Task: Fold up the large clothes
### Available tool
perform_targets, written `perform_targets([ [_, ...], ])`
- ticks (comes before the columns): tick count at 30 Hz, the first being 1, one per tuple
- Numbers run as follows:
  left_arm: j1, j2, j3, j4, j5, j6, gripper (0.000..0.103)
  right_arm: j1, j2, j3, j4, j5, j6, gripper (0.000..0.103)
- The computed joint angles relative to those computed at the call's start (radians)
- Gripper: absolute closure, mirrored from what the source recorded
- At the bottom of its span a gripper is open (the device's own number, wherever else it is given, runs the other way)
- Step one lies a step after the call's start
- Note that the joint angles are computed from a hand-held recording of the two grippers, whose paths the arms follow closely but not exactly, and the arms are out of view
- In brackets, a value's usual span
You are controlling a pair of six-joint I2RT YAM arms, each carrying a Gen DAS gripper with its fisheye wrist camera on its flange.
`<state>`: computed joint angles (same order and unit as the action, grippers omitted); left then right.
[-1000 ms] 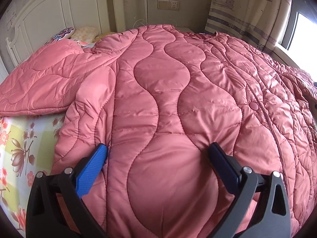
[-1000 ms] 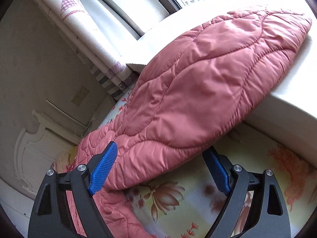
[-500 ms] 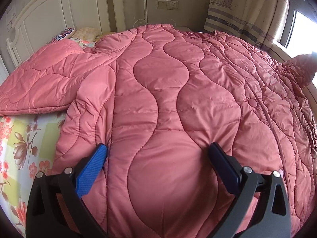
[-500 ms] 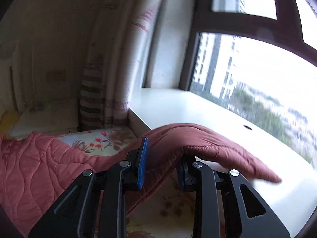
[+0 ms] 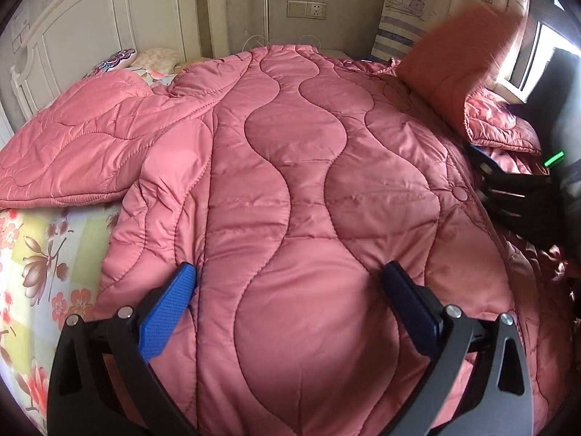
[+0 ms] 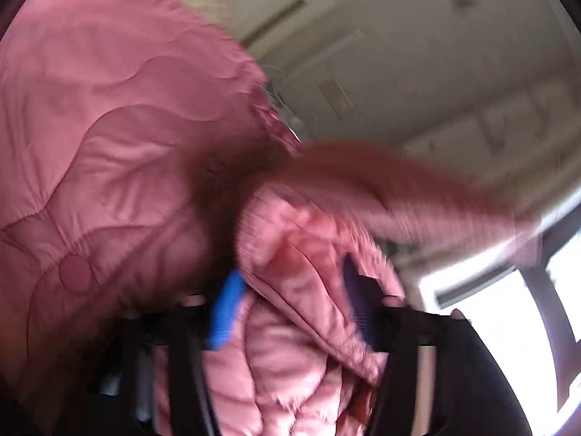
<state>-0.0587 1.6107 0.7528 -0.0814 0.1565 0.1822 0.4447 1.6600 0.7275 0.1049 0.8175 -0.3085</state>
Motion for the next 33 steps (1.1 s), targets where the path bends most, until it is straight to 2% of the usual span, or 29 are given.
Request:
perform_targets([
  [1,-0.002,0.003,0.004,-0.001,-0.002,-0.001,0.002,-0.043,-0.091,-0.027,-0.056,-0.077,0.057,0.01],
  [4,-0.004,0.004,0.005,0.0,-0.005,-0.002,0.002,-0.212,-0.361,-0.132,-0.152,-0.336,0.137,0.01],
  [7,-0.007,-0.008,-0.007,0.001,-0.012,-0.001,0.002,-0.393,-0.519,-0.238,-0.147,-0.435,0.188,0.01],
  [10,-0.004,-0.027,-0.027,0.002,-0.01,0.006,0.002,-0.569,-0.508,-0.277,-0.144,-0.555,0.227,0.01],
  [11,-0.004,-0.036,-0.037,0.003,-0.011,0.008,0.002,-0.639,-0.474,-0.252,-0.198,-0.62,0.249,0.01],
  [14,0.001,-0.073,-0.07,-0.002,-0.011,0.014,0.002,-0.794,-0.426,-0.225,-0.238,-0.818,0.276,0.01],
  [18,0.008,-0.166,-0.13,-0.053,0.001,0.047,0.002,-0.836,-0.485,-0.255,-0.295,-0.881,0.276,0.01],
  [20,0.016,-0.166,-0.062,-0.17,0.046,0.074,0.002,-0.843,-0.494,-0.265,-0.278,-0.9,0.272,0.009],
  [21,0.028,-0.149,-0.002,-0.228,0.084,0.076,0.002,-0.869,-0.559,-0.255,-0.383,-0.928,0.246,0.009],
  [22,0.046,-0.123,0.074,-0.275,0.141,0.068,0.002,-0.857,-0.592,-0.28,-0.38,-0.926,0.26,0.009],
  [24,0.056,-0.067,0.2,-0.292,0.169,0.009,0.002,-0.822,-0.67,-0.32,-0.414,-0.904,0.285,0.009],
  [26,0.033,-0.001,0.3,-0.243,0.142,-0.045,0.002,-0.813,-0.687,-0.332,-0.409,-0.892,0.288,0.009],
  [29,-0.038,0.136,0.438,-0.125,0.028,-0.093,0.003,-0.822,-0.741,-0.36,-0.43,-0.894,0.281,0.009],
  [33,-0.117,0.339,0.621,-0.133,-0.107,-0.084,0.006,-0.841,-0.753,-0.368,-0.436,-0.908,0.287,0.01],
])
